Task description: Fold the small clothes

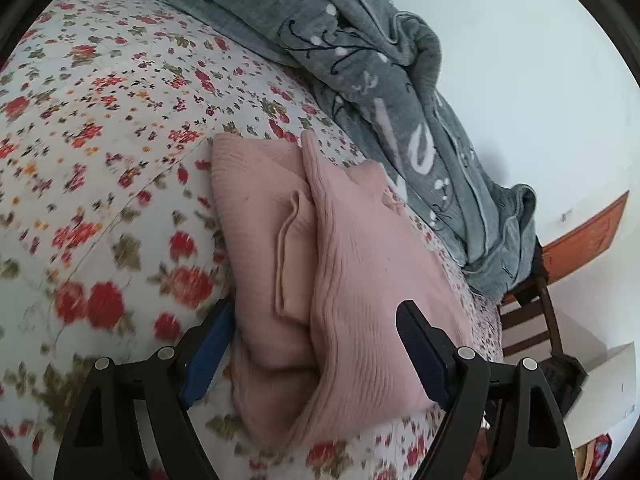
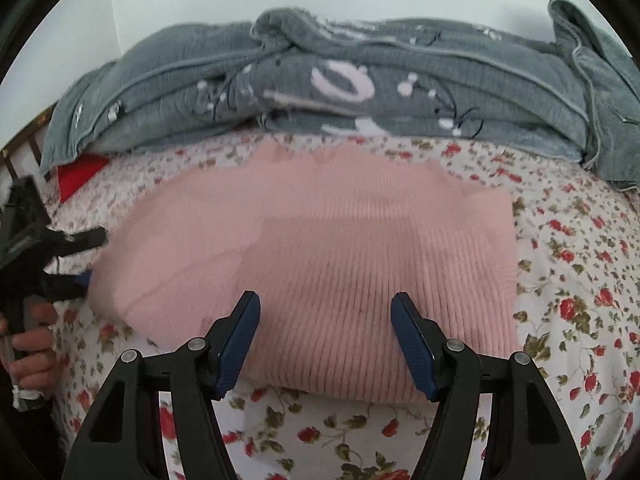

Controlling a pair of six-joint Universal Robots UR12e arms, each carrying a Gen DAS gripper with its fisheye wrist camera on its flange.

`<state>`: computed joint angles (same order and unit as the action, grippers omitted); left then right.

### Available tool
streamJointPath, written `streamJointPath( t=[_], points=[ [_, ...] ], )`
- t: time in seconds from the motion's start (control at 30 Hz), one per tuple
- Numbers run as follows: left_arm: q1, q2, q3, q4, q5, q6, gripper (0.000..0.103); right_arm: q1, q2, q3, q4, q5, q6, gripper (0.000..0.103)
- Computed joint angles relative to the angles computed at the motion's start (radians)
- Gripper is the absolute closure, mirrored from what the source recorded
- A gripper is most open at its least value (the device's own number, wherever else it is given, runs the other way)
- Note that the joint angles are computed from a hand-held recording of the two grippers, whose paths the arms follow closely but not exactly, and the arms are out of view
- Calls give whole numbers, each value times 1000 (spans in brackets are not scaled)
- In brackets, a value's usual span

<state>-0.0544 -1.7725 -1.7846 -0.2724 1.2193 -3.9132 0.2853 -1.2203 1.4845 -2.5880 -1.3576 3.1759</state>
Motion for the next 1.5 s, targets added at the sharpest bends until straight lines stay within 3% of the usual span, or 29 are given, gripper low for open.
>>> streamJointPath(
  t=[0.23, 0.3, 0.37, 0.53, 0.67, 0.73, 0.93, 1.03, 1.23, 1.5],
  points=[
    [-11, -10, 24, -23, 29, -28, 23, 30, 38, -41, -26, -6, -16, 35],
    [-11, -11, 30, -43, 22, -30, 31, 50, 57, -67, 23, -76, -35, 36],
    [-19, -11, 51, -123, 48, -20, 44, 64, 65, -72, 45, -131, -63, 36],
    [-16, -20, 68, -150, 35, -66, 63, 72, 62, -56, 17, -167, -79, 36],
    [-17, -20, 68, -137, 32, -110, 73, 80, 71, -68, 27, -195, -99, 35],
    [-24, -17, 76, -142, 54, -101, 75, 74, 67, -69, 39, -173, -91, 35],
    [-50, -11, 130, -221, 129, -72, 80, 11, 14, -32, 62, -19, -53, 35],
    [-72, -20, 183, -278, 174, -53, 81, -44, -34, 19, 21, 55, -1, 35],
    [-132, -65, 332, -443, 274, -35, 82, -133, -104, 100, -38, 71, 69, 35],
    [-218, -176, 538, -563, 330, -3, 82, -213, -169, 185, -89, 99, 97, 35]
  ],
)
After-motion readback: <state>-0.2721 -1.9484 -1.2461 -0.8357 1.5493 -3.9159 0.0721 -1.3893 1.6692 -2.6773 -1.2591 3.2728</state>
